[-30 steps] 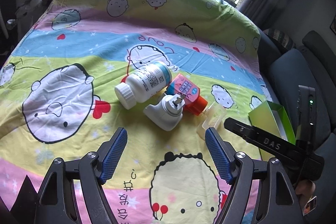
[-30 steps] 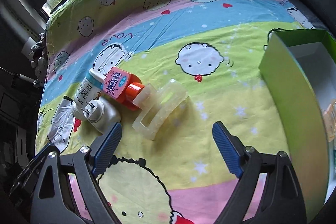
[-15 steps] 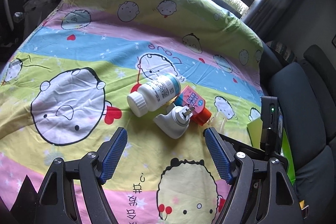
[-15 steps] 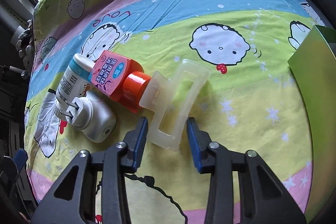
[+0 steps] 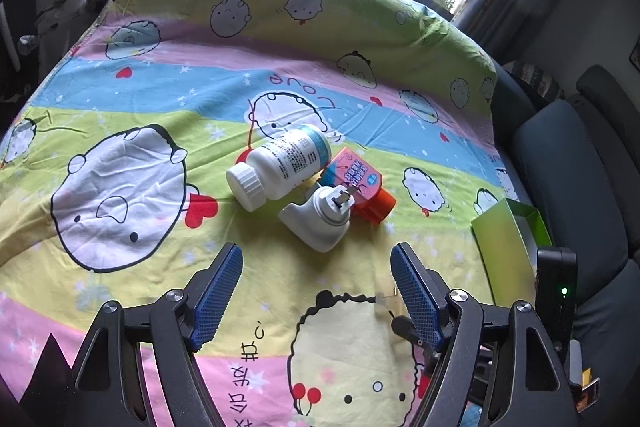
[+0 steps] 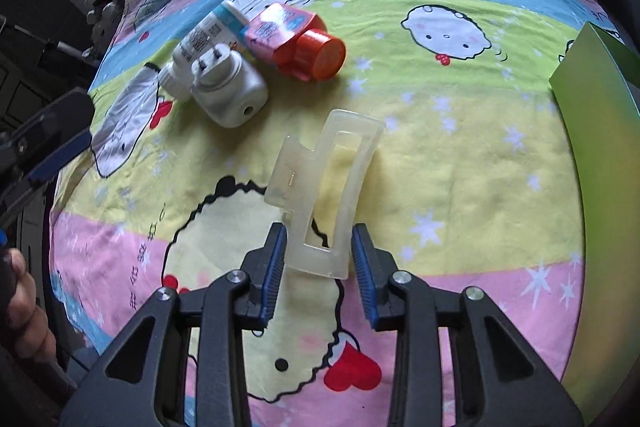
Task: Organize rigid objects
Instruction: 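Lift the clear clip with the right gripper and carry it over the box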
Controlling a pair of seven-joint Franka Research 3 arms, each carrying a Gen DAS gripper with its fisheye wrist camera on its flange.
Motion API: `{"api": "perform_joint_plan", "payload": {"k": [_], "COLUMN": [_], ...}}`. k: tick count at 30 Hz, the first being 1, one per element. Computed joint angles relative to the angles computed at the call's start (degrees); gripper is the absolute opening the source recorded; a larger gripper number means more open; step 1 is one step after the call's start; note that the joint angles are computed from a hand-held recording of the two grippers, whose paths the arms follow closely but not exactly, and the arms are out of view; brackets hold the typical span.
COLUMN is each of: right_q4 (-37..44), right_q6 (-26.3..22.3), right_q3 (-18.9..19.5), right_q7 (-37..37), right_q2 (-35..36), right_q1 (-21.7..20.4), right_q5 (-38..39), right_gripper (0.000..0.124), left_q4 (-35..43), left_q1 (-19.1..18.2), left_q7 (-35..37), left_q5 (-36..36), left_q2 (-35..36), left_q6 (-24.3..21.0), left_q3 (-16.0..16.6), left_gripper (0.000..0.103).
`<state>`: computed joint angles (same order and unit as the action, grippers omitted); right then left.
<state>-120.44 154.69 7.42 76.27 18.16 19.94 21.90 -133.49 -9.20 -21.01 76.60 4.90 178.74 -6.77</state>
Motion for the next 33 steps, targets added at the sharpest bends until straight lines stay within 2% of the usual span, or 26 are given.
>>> {"api": "perform_joint_plan", "payload": {"k": [3, 5, 6, 7, 9, 12, 16, 19, 22, 25, 27, 28, 30, 31, 33], "right_q4": [-0.7, -1.5, -2.2, -2.8, -4.1, -4.4, -3.2, -2.3, -1.2, -0.5, -0.2, 0.0, 0.7, 1.2, 2.2], "right_q6": [0.6, 1.9, 2.4, 3.1, 4.8, 5.8, 4.9, 3.4, -0.3, -3.0, -3.8, -3.9, -4.1, -4.4, -5.5], "right_q3": [-0.4, -0.3, 0.2, 1.0, 3.1, 5.7, 5.1, 3.6, 3.1, 2.9, 2.6, 2.4, 2.2, 2.1, 2.3], "right_q7": [-0.4, -0.6, -1.4, -3.1, -8.2, -17.4, -22.9, -22.4, -23.1, -25.6, -26.0, -25.8, -25.3, -25.1, -24.9], "right_q2": [-0.4, -1.0, -1.6, -2.3, -3.6, -4.8, -4.5, -3.5, -2.6, -2.2, -2.0, -1.7, -0.8, -0.2, 1.0], "right_q1": [0.1, -0.5, -1.2, -2.2, -4.7, -7.9, -8.0, -7.2, -7.9, -8.5, -8.0, -7.7, -7.2, -7.2, -7.5], "right_q5": [-0.9, 0.1, 1.6, 4.0, 11.0, 24.5, 34.9, 36.4, 39.2, 42.7, 42.9, 42.5, 41.5, 41.2, 41.2], "right_gripper": [0.034, 0.041, 0.049, 0.054, 0.059, 0.061, 0.062, 0.063, 0.063, 0.063, 0.063, 0.063, 0.063, 0.063, 0.06], "left_q4": [0.3, 0.4, 0.5, 0.7, 1.4, 3.0, 4.5, 5.2, 5.7, 6.4, 7.1, 7.2, 7.1, 7.0, 7.1], "left_q1": [-0.5, -1.1, -1.5, -1.9, -3.1, -4.6, -6.3, -7.9, -9.4, -12.5, -15.2, -15.1, -12.3, -11.9, -11.3], "left_q7": [2.4, 4.7, 6.0, 6.7, 5.8, 2.9, 4.2, 6.0, 8.4, 10.0, 10.0, 11.5, 16.5, 18.1, 21.6], "left_q5": [-2.3, -4.4, -5.6, -6.1, -5.3, -2.6, -4.3, -6.4, -8.6, -9.5, -9.3, -10.6, -15.0, -16.4, -19.3], "left_q2": [0.8, 1.4, 1.7, 2.0, 2.7, 4.5, 7.0, 8.7, 9.9, 10.7, 11.4, 11.8, 12.5, 12.7, 13.1], "left_q6": [-0.2, -0.4, -0.5, -0.6, -0.7, 0.6, 2.4, 4.5, 5.8, 5.8, 6.7, 7.1, 6.5, 5.7, 4.2], "left_q3": [-0.6, -0.8, -0.9, -0.8, -0.2, 0.8, 1.6, 2.7, 3.8, 6.0, 8.5, 8.2, 4.6, 3.9, 2.5], "left_gripper": [0.077, 0.077, 0.077, 0.077, 0.077, 0.077, 0.077, 0.077, 0.077, 0.077, 0.07, 0.07, 0.07, 0.069, 0.057]}}
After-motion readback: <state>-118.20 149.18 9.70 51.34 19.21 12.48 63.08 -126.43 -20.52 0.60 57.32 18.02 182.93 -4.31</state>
